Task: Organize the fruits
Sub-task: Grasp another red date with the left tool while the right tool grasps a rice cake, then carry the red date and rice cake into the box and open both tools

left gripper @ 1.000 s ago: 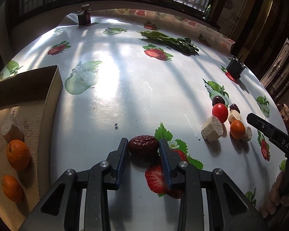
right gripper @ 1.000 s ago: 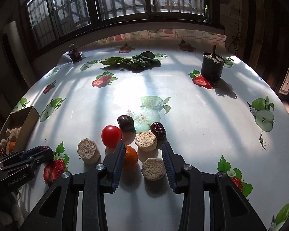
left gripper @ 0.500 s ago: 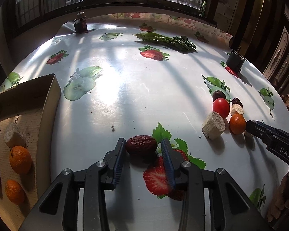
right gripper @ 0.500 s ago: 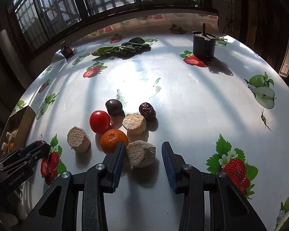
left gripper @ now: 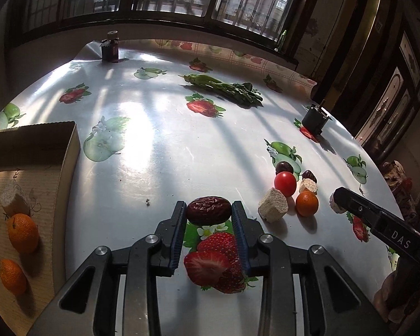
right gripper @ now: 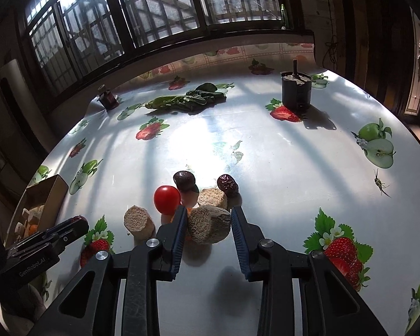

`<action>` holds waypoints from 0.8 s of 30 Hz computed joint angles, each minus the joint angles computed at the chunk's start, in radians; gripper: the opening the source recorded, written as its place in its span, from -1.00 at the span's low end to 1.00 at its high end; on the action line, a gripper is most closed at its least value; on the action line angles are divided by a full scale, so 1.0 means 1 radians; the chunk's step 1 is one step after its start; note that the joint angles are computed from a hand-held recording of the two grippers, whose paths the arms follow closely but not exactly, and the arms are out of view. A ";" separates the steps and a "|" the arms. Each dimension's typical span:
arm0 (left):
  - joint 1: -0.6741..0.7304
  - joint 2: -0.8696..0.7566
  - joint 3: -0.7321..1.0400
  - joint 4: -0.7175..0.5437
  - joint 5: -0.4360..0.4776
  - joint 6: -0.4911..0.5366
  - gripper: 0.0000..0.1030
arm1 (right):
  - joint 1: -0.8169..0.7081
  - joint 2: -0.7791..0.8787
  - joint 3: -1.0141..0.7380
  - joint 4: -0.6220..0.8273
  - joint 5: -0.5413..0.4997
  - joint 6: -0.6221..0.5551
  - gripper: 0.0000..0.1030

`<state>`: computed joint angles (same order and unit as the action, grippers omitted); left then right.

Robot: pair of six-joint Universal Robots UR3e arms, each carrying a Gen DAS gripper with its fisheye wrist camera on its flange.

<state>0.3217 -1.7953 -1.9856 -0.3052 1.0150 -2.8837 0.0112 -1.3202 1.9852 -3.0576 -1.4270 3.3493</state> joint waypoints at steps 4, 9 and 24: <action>0.149 0.225 -0.140 -0.122 -0.153 0.076 -0.39 | 0.070 -0.057 0.031 -0.006 0.034 0.036 -0.33; 0.424 0.470 -0.187 -0.445 -0.245 0.280 -0.39 | 0.207 -0.047 -0.055 0.049 0.043 0.054 -0.33; 0.781 0.287 -0.150 -0.417 -0.039 0.409 -0.38 | 0.618 0.514 -0.895 0.457 0.019 0.041 -0.32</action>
<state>1.1032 -1.5082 -2.1359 -0.7227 0.9756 -2.4748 0.6288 -0.8059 1.0898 -2.6006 -1.4083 3.3902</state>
